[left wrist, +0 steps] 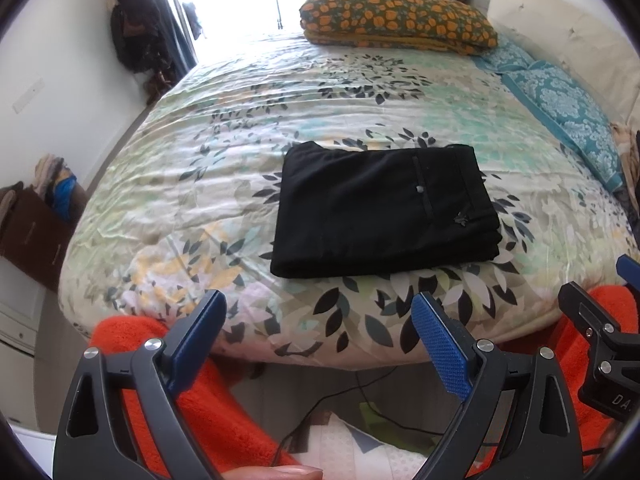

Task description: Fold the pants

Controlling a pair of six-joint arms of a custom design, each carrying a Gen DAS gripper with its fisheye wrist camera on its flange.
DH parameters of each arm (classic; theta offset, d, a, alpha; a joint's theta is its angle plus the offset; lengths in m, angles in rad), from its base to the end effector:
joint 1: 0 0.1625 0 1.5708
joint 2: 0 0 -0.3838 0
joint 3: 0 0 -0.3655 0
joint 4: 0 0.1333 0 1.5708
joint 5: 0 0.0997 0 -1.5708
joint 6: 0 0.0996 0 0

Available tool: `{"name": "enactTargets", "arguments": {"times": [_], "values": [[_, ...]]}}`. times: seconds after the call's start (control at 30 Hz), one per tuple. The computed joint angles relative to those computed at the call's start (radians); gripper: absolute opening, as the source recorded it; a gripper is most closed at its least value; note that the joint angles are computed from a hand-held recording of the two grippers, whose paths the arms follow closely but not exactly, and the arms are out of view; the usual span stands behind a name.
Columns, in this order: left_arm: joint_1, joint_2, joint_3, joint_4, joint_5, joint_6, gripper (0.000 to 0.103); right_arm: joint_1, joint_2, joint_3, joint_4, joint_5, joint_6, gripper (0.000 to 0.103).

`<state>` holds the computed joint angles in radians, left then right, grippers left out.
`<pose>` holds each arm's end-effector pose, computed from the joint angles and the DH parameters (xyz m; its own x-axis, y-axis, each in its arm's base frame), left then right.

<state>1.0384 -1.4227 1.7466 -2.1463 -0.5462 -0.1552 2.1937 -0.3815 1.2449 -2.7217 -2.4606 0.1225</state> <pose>-0.0720 -0.5525 0.4005 -0.6249 -0.0496 -0.7792 0.3998 0.8369 -0.3739 0.4579 -0.5417 -0.0043 -0.7034 -0.0918 0.7048 -0.4771 0.7960 -0.3725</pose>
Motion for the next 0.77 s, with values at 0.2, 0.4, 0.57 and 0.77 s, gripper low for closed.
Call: {"name": "enactTargets", "arguments": {"times": [0.2,0.4,0.57,0.77], "values": [[0.004,0.001,-0.004,-0.001,-0.003,-0.007,0.095,0.001,0.005,-0.006,0.005,0.0,0.001,0.103],[0.004,0.004,-0.001,-0.013,-0.002,0.0,0.095,0.001,0.007,-0.007,0.013,0.002,0.01,0.103],[0.003,0.004,0.003,-0.015,-0.003,0.003,0.095,0.001,0.009,-0.008,0.012,0.003,0.009,0.103],[0.005,-0.001,0.011,-0.039,-0.016,0.008,0.095,-0.003,0.009,-0.006,0.017,0.006,0.014,0.103]]}}
